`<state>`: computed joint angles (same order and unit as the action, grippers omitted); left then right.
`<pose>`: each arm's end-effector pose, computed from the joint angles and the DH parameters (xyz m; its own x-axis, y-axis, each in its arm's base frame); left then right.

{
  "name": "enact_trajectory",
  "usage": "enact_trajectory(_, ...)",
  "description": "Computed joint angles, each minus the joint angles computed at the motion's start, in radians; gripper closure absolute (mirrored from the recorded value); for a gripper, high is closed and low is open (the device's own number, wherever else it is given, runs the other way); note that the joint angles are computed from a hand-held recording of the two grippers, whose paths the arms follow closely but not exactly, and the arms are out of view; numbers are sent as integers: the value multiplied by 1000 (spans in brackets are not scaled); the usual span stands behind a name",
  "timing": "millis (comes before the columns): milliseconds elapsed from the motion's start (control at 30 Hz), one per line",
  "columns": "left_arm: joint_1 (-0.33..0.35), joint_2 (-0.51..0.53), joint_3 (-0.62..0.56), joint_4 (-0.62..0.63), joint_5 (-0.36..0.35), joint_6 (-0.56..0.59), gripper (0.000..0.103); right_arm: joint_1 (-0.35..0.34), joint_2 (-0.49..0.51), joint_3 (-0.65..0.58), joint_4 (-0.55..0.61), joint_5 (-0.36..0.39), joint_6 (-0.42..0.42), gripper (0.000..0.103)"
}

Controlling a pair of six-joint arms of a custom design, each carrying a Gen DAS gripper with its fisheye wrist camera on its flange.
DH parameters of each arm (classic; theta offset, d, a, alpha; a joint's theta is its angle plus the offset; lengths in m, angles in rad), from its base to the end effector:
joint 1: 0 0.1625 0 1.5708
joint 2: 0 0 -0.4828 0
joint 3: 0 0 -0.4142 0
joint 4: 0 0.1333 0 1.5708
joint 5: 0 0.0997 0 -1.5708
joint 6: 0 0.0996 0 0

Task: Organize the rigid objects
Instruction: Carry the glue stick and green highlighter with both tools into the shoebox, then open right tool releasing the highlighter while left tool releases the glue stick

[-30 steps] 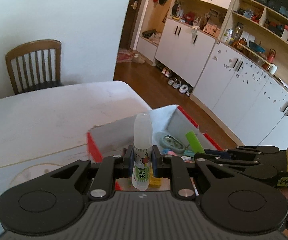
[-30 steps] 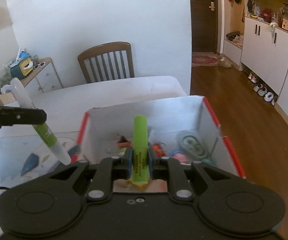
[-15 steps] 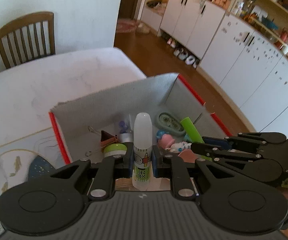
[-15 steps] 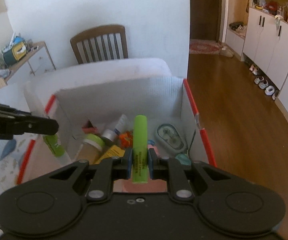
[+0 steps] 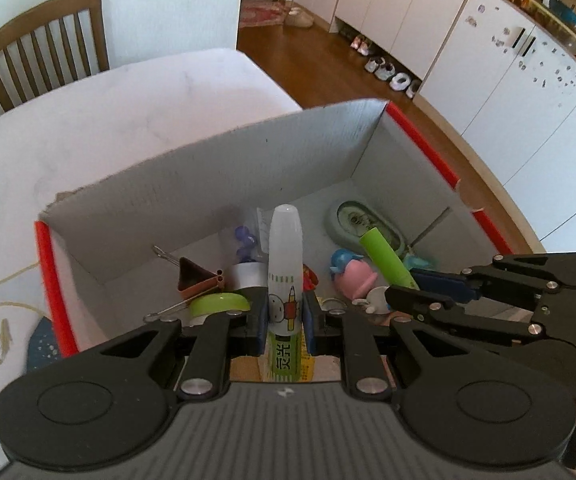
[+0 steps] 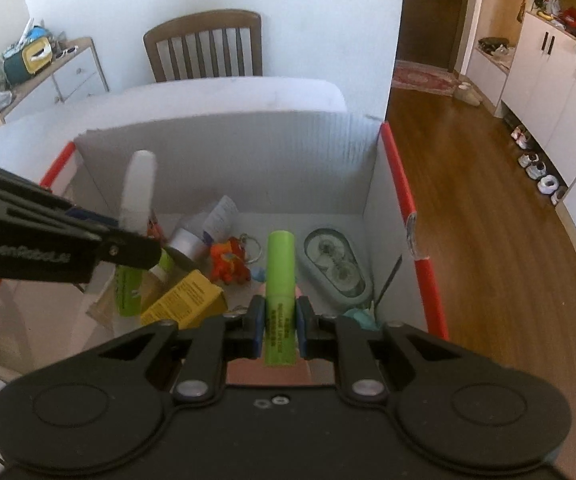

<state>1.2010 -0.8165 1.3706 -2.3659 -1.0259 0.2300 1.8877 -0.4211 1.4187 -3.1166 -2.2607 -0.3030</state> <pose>-0.1167 -0.8127 0.2375 -0.7399 0.3951 -0.5445 0.5337 0.8374 -0.1176 0.3127 -0.7292 -0.0018 -0.7188 -0.1706 0.6740 -0.5034 0.7963 -0.3353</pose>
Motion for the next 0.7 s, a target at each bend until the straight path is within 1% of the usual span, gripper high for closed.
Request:
enact_trajectory(267,5,40,-33,21,28,-16,86,-5,3,-14,26,0,-54,88)
enact_trajectory(333,6,48,-43,30,35,-23,86,-6,2,-17,37,1,-57,88)
enact_trajectory(400,8,53,-47,36,40,-28,86,-7,0,-16,41,6,-55,86)
enact_trajectory(467,11,56,-51,47,41,-35,86,-9,-3,-16,49,14,-46,82)
enact_trajectory(700,21,64,-55,50,22,-49,86,-15,-21,0,65,27,2,77)
